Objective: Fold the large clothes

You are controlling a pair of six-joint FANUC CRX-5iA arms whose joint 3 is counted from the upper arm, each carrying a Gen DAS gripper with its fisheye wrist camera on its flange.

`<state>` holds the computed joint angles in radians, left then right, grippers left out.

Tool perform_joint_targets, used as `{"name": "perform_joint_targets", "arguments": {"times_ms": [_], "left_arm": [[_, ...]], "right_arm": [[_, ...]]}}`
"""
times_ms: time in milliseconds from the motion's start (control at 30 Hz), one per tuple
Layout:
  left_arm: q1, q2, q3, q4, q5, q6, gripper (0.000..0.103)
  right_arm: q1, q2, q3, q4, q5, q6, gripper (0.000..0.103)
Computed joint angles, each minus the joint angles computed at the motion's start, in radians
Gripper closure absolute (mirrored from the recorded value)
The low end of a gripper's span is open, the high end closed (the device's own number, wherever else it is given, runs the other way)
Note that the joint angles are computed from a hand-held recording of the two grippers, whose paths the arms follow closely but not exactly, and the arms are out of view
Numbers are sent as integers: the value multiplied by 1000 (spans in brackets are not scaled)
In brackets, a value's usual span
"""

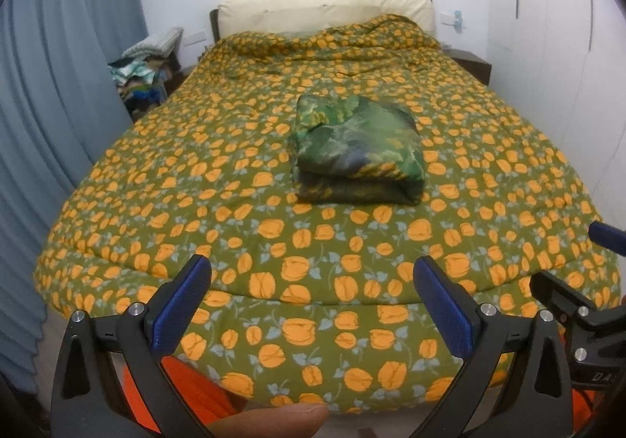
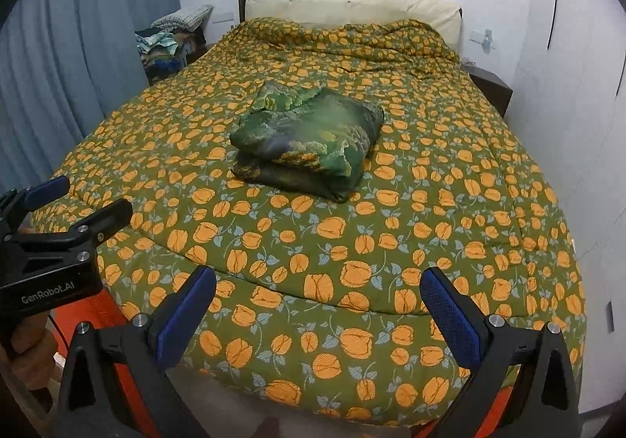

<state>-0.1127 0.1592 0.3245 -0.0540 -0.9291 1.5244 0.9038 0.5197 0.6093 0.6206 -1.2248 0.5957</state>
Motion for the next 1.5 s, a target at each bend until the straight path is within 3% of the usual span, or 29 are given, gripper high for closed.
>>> {"name": "perform_joint_targets", "arguments": {"times_ms": [467,1500], "left_arm": [[-3,4,20,14,-34,-20,0],[6,13,41,16,-54,-31,0]], "right_arm": [[17,59,120,37,-78,27,0],[19,71,121,77,-137,-4,0]]}}
